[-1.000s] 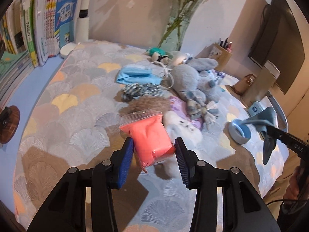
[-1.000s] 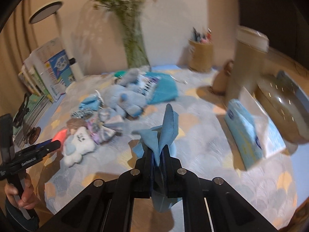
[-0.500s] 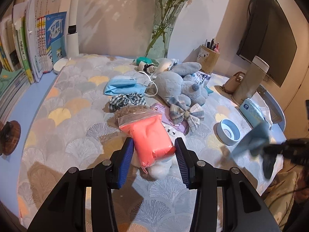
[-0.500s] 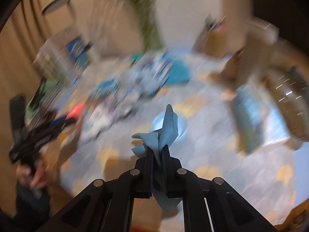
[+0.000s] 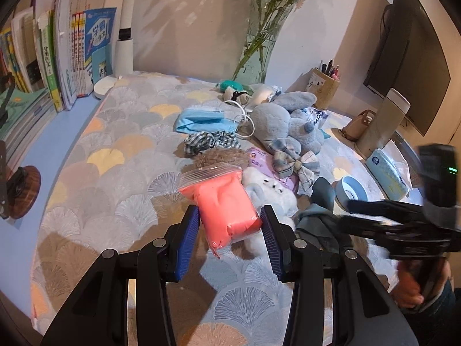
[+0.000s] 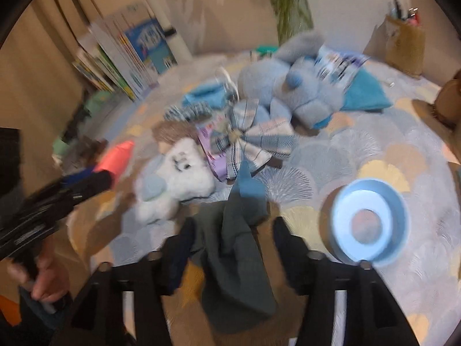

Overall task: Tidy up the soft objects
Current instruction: 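Carry the pink bag and teal cloth with both tools over the amber glass bowl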

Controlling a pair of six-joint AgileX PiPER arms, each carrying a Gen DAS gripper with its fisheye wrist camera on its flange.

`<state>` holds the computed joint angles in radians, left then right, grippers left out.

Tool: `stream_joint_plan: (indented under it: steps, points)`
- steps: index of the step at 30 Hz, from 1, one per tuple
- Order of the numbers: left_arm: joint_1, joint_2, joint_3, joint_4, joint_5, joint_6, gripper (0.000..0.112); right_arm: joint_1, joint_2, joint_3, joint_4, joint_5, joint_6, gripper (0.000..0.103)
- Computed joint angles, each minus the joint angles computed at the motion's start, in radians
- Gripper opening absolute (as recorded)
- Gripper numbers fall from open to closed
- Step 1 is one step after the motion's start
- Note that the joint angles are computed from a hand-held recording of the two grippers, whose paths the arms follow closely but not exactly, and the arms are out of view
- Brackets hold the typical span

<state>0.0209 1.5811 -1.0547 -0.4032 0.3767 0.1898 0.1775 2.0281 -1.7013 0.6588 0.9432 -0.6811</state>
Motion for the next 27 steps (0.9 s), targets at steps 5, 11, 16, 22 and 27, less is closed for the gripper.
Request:
stream_joint_plan:
  steps: [5, 11, 16, 22, 27]
  points:
    - [-0.022, 0.007, 0.001, -0.003, -0.013, 0.0, 0.041, -0.075, -0.111, 0.173, 0.202, -0.008, -0.217, 0.103]
    - [-0.058, -0.009, 0.002, 0.088, -0.019, -0.109, 0.041, 0.09, -0.064, 0.161, -0.037, -0.142, -0.048, 0.047]
    - [-0.149, 0.001, -0.088, 0.318, 0.015, -0.323, 0.041, 0.144, -0.109, 0.202, -0.158, -0.228, 0.031, 0.01]
    - [-0.302, 0.091, -0.314, 0.479, 0.09, -0.448, 0.041, -0.015, -0.249, 0.241, -0.021, -0.221, -0.046, 0.01]
    - [-0.444, 0.307, -0.666, 0.456, 0.219, -0.446, 0.041, -0.3, -0.297, 0.168, 0.067, -0.141, -0.121, 0.01]
